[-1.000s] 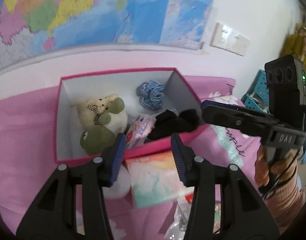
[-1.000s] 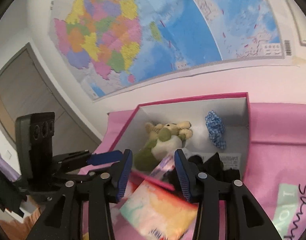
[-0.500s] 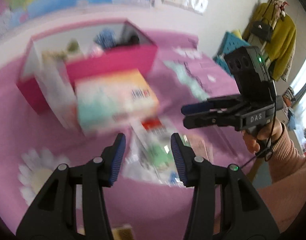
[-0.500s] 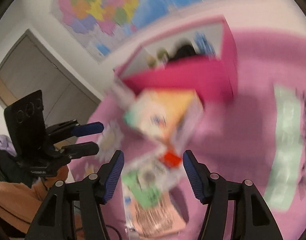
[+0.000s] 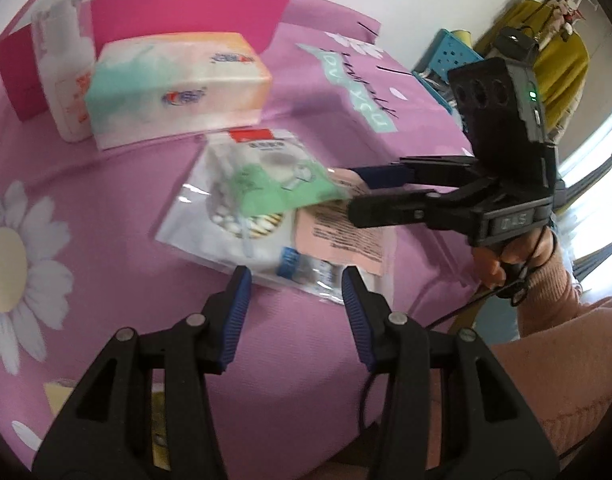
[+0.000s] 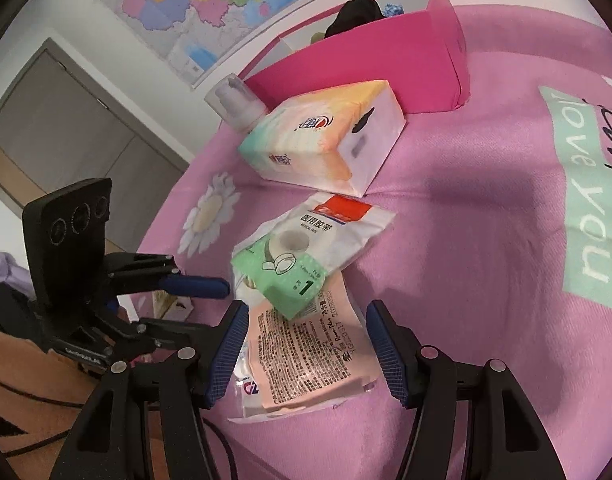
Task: Organize soft objects
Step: 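Move the right gripper down to the peach barcode pouch, then close the right gripper on the peach pouch's edge, then lift the peach pouch with the right gripper over the pink box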
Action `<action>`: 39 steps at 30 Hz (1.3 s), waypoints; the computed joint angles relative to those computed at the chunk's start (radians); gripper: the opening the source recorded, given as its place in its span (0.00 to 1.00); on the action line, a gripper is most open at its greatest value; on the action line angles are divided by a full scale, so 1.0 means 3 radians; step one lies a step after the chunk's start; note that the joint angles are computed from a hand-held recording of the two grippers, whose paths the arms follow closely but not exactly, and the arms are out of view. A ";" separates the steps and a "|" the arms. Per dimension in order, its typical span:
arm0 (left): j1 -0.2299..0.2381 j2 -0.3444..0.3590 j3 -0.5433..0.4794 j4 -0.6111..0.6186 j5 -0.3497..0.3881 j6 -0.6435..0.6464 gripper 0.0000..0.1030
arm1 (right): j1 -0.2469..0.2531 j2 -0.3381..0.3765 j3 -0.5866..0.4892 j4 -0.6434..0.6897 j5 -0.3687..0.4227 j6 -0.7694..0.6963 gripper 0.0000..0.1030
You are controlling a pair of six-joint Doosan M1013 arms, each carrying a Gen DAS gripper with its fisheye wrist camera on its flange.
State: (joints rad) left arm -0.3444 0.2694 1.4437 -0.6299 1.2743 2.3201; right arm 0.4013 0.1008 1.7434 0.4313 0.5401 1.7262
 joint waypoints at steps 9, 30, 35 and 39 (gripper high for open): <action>-0.0068 -0.0018 0.0074 -0.0062 0.0168 0.0078 0.46 | 0.0090 -0.0017 0.0050 -0.0189 -0.0157 0.0232 0.42; 0.0023 -0.0073 0.0144 -0.0068 0.0036 -0.0119 0.25 | 0.0247 -0.0124 0.0165 -0.0293 -0.0337 0.0556 0.31; 0.0056 -0.0114 0.0170 -0.0107 -0.0009 -0.0086 0.25 | 0.0265 -0.0131 0.0152 -0.0169 -0.0342 0.0413 0.31; 0.0070 -0.0136 0.0170 -0.0124 -0.0060 -0.0055 0.25 | 0.0278 -0.0128 0.0119 -0.0190 -0.0355 0.0380 0.31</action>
